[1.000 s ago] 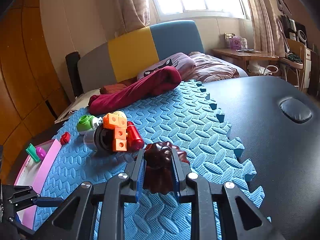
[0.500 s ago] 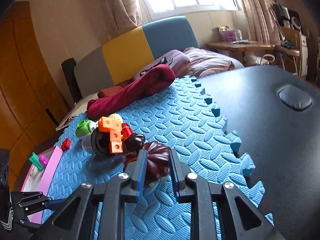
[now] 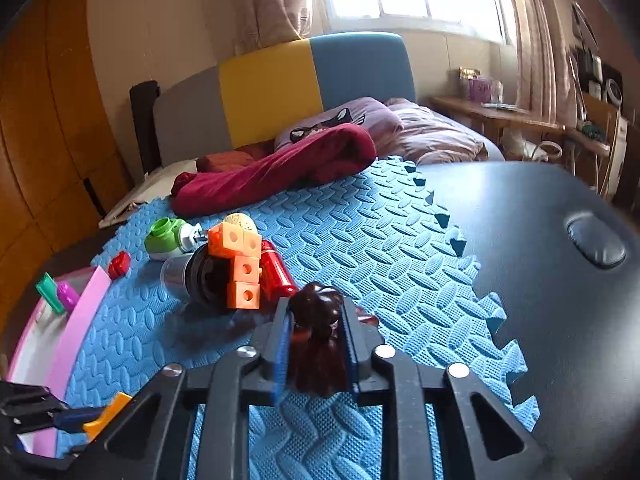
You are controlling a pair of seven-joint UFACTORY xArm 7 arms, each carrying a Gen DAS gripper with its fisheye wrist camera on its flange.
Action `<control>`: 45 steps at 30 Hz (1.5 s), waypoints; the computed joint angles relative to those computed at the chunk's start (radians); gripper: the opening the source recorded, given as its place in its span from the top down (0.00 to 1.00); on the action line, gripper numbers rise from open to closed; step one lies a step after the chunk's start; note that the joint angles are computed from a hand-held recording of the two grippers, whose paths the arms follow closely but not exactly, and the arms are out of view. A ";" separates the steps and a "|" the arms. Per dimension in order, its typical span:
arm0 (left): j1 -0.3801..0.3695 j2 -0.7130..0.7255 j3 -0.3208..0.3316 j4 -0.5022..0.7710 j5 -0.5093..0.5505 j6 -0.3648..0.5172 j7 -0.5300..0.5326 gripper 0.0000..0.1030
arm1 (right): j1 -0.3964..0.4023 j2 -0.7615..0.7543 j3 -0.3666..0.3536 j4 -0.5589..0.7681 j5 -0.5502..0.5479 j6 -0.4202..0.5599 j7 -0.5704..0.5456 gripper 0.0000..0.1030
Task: Organize rigid objects
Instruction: 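Carry the orange piece into the tray and open the left tool while the right tool holds the dinosaur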
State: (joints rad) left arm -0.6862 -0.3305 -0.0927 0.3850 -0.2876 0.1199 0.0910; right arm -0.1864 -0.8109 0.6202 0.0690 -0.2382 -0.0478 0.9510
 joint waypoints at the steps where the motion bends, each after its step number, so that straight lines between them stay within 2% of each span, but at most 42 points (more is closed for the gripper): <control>1: -0.004 -0.006 0.008 -0.003 -0.006 0.001 0.003 0.75 | 0.000 -0.002 0.005 0.002 -0.001 0.005 0.001 0.82; 9: 0.000 -0.148 0.052 -0.074 -0.025 0.036 -0.011 0.75 | 0.006 -0.005 -0.002 -0.010 0.002 -0.015 0.001 0.83; 14: 0.041 -0.262 0.067 -0.118 -0.006 0.085 -0.031 0.75 | 0.004 -0.004 0.002 -0.010 0.005 -0.016 0.000 0.83; 18: 0.123 -0.351 0.057 -0.157 0.040 0.105 -0.050 0.75 | 0.005 -0.005 0.003 -0.010 0.010 -0.018 0.001 0.83; 23: 0.229 -0.385 0.091 -0.183 0.089 0.114 -0.051 0.75 | 0.003 -0.008 0.010 -0.006 0.006 -0.005 0.000 0.83; 31: 0.362 -0.315 0.174 -0.172 0.103 0.055 -0.025 0.74 | 0.003 -0.012 0.013 -0.005 -0.001 0.001 0.005 0.83; 39: 0.501 -0.116 0.147 -0.087 0.159 -0.008 -0.021 0.74 | -0.007 -0.017 0.034 0.004 -0.016 0.017 0.021 0.83; 42: 0.514 -0.064 0.161 -0.063 0.157 -0.030 -0.012 0.74 | -0.010 -0.016 0.038 0.008 -0.023 0.022 0.026 0.83; 45: 0.568 -0.026 0.127 -0.049 0.184 -0.067 -0.024 0.74 | -0.013 -0.017 0.041 0.011 -0.030 0.029 0.031 0.83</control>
State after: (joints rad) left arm -0.1184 -0.3564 0.0347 0.3357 -0.1038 0.0529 0.0667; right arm -0.1990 -0.8275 0.6614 0.0800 -0.2686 -0.0192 0.9824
